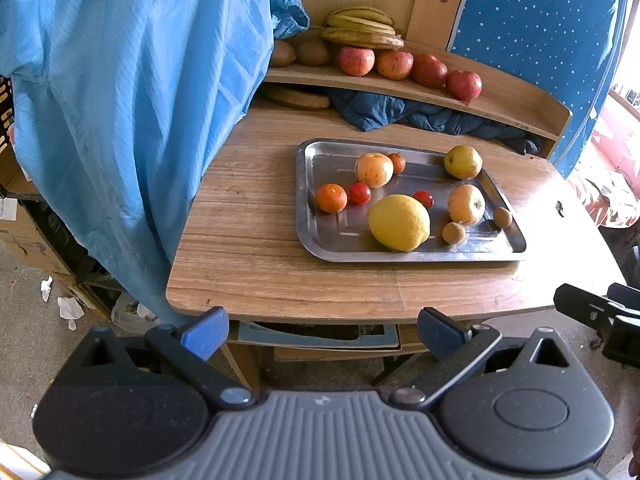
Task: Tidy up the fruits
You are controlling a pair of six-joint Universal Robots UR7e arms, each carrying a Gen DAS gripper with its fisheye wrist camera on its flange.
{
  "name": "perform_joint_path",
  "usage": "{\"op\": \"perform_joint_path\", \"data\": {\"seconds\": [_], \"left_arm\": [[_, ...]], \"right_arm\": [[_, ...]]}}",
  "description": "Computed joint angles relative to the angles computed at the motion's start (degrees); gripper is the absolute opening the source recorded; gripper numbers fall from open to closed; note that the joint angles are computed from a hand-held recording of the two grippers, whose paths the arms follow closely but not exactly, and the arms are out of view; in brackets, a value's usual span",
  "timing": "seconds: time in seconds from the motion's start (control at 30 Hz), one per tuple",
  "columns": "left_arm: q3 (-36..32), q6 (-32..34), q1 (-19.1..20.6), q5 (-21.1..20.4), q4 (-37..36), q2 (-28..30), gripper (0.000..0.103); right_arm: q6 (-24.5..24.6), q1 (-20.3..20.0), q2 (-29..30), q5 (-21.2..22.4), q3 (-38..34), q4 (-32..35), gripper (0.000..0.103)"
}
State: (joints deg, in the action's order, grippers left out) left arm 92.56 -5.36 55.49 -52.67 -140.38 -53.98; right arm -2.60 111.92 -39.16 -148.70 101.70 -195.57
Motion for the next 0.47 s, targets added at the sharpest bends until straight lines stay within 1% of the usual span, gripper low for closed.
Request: {"op": "perform_joint_path", "data": {"seconds": [0.47], "left_arm": [[-0.3, -0.09, 0.13, -0.18, 0.44, 0.28, 0.102]], "right_arm": [[0.73, -0.52, -0.51, 0.72, 0.15, 1.75, 0.102]]}}
